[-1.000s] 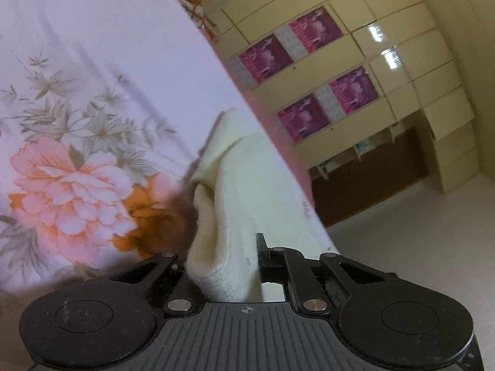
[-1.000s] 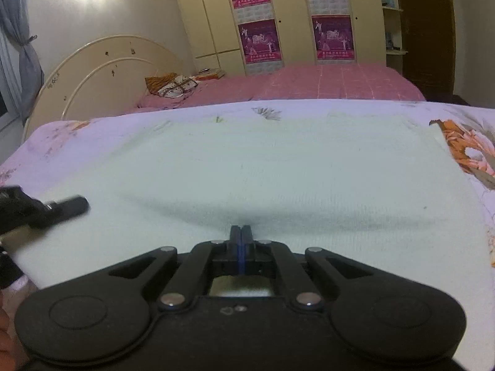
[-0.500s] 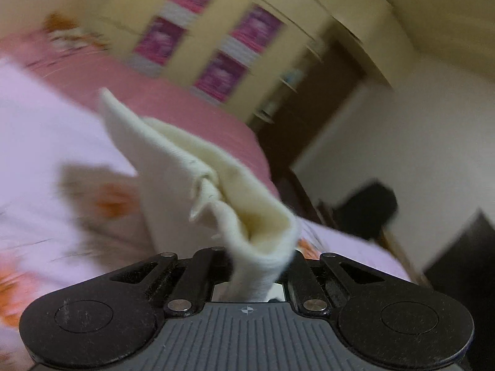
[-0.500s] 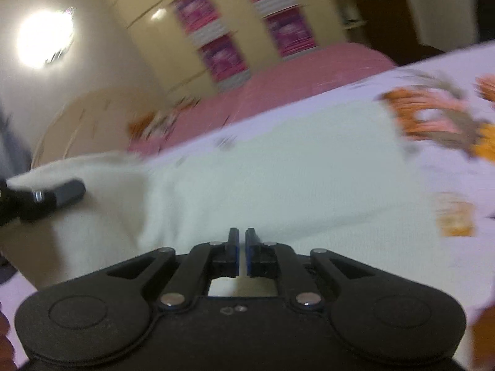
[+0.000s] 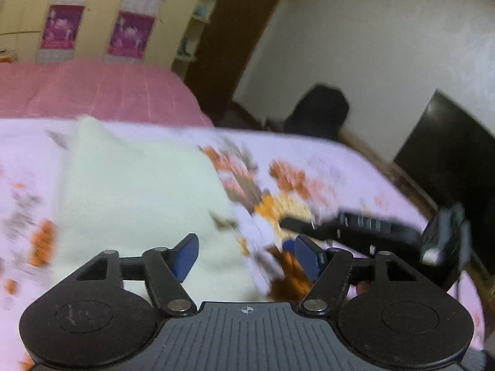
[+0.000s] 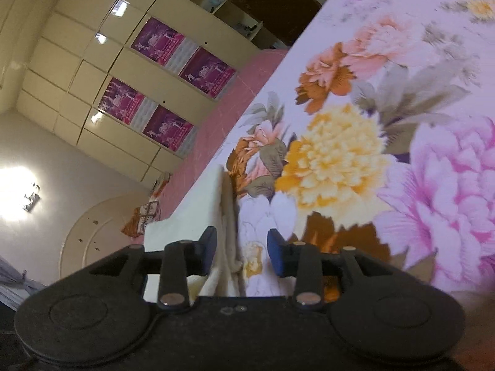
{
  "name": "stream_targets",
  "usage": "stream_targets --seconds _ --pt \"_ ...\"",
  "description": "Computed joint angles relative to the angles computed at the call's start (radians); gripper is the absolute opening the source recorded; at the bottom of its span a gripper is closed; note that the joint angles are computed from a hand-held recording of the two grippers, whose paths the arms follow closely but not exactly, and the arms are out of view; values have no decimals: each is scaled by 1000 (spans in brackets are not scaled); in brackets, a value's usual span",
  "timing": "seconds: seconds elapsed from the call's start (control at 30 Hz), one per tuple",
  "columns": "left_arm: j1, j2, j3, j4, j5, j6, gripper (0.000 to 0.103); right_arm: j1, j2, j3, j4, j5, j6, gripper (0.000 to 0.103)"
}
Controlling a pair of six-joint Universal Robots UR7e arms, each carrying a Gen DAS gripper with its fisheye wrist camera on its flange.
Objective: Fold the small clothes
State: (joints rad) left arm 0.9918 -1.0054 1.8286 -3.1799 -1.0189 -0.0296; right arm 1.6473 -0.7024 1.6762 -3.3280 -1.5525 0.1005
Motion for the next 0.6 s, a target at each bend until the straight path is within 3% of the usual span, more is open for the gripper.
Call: stream_targets --seconds 0.13,0.33,0.47,0.5,0.57,0.6 --pt "64 -40 -42 -52 130 3 68 0 14 -36 69 45 -21 37" --pt "148 -58 -105 69 86 -45 68 46 87 -170 165 -12 -100 38" --pt "146 -34 -76 86 139 -61 68 71 142 -277 251 -96 -156 36" --pt "148 -19 -77 79 148 -72 68 73 150 -292 265 -98 -163 34" --pt "156 -16 -58 48 152 -86 68 79 170 -327 290 -92 -200 13" --pt "160 -21 -42 23 151 -86 68 87 179 -338 293 -95 -246 13"
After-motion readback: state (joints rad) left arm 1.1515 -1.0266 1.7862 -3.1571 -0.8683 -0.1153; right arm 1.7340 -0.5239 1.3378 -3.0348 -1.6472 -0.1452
